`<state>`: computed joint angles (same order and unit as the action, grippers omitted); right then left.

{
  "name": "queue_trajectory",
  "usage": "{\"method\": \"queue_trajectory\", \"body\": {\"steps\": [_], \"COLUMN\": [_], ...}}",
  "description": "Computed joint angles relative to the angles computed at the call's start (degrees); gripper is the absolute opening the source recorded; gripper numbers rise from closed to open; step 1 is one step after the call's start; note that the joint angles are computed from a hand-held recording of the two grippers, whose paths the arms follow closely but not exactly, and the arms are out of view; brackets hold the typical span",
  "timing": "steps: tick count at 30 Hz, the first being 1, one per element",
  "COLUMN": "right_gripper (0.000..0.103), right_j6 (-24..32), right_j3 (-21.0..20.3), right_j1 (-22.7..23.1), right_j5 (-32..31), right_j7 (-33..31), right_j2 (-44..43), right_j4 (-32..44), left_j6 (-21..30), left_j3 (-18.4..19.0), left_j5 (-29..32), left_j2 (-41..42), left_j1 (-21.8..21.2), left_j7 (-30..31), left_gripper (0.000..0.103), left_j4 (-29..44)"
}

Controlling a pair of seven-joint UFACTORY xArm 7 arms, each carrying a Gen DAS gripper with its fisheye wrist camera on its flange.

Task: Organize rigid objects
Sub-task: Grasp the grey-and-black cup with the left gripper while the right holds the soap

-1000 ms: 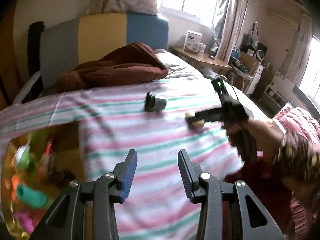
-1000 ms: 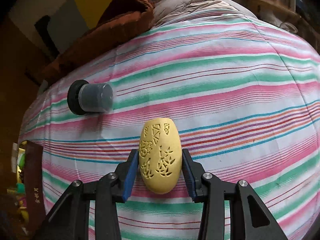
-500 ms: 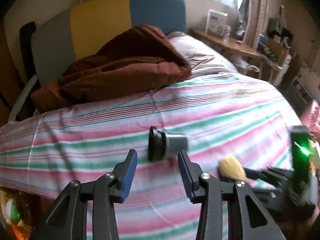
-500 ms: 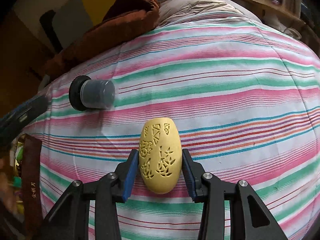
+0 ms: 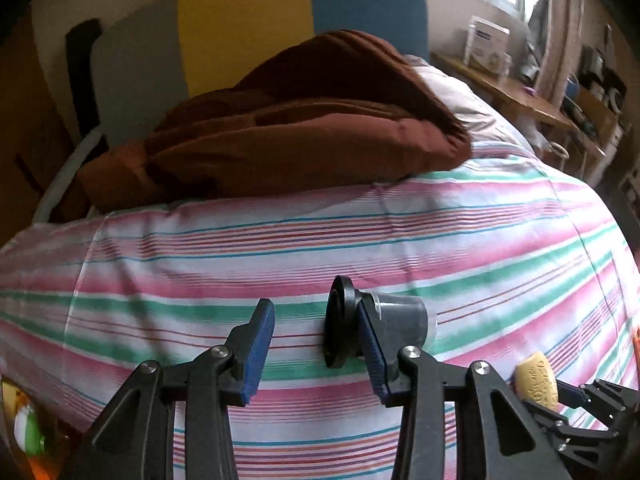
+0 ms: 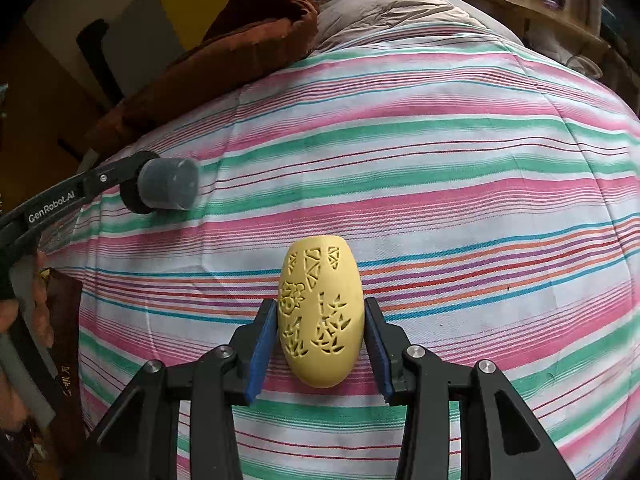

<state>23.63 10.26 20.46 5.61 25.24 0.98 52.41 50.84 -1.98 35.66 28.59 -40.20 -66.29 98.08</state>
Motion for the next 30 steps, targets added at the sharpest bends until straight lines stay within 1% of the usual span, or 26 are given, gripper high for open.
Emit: {"method": "queue_trajectory", "body": {"steps": [4,10,14,16,17,20,21,23,26,28,30], "right_gripper": [0.044,0.044,0.044,0.044,0.044,0.044,0.044,0.044,0.044,0.044,0.044], "right_j6": [0.1,0.1,0.2,0.1,0.2,0.2,0.2,0.2,0.2,0.1,0.1], "right_j3": [0.0,0.0,0.0,0.0,0.0,0.0,0.0,0.0,0.0,0.1,0.1], "right_j1": [0.0,0.1,0.1,0.1,0.2,0.2,0.2,0.2,0.2,0.3,0.3], "right_j5": [-0.1,-0.2,-0.2,-0.3,-0.4,-0.7,-0.8,-0.7,-0.7,-0.9,-1.3], "right_j7": [0.0,0.4,0.4,0.7,0.8,1.0,1.0,0.9,1.0,1.2,1.4], "right_j2": [-0.1,-0.1,0.0,-0.1,0.0,0.1,0.1,0.1,0.1,0.4,0.3], "right_j4": [-0.1,0.1,0.3,0.1,0.2,0.2,0.3,0.3,0.3,0.5,0.5], "left_j6": [-2.5,-2.9,-7.6,-7.3,-6.2,-5.9,-5.9,-7.7,-5.5,-5.9,-6.1], "left_j3": [0.2,-0.4,-0.7,-1.1,-1.4,-2.3,-2.3,-2.3,-2.5,-3.5,-4.2], "left_j5": [0.0,0.3,-2.0,-3.2,-4.4,-5.7,-5.0,-2.4,5.3,8.3,10.2], "left_j2": [-3.1,-4.4,-8.0,-9.3,-9.7,-10.8,-11.5,-13.0,-14.8,-14.6,-13.3], "left_j1": [1.3,2.6,5.1,6.1,6.7,7.8,7.6,7.2,5.2,5.2,5.1], "left_j7": [-3.7,-4.7,-9.7,-11.5,-11.8,-12.7,-14.1,-16.9,-23.3,-22.9,-19.9], "left_gripper": [0.043,0.043,0.043,0.043,0.043,0.043,0.042,0.042,0.044,0.056,0.060], "left_j4": [-4.8,-6.6,-12.5,-14.4,-15.2,-17.3,-18.1,-20.2,-21.0,-20.3,-18.2]}}
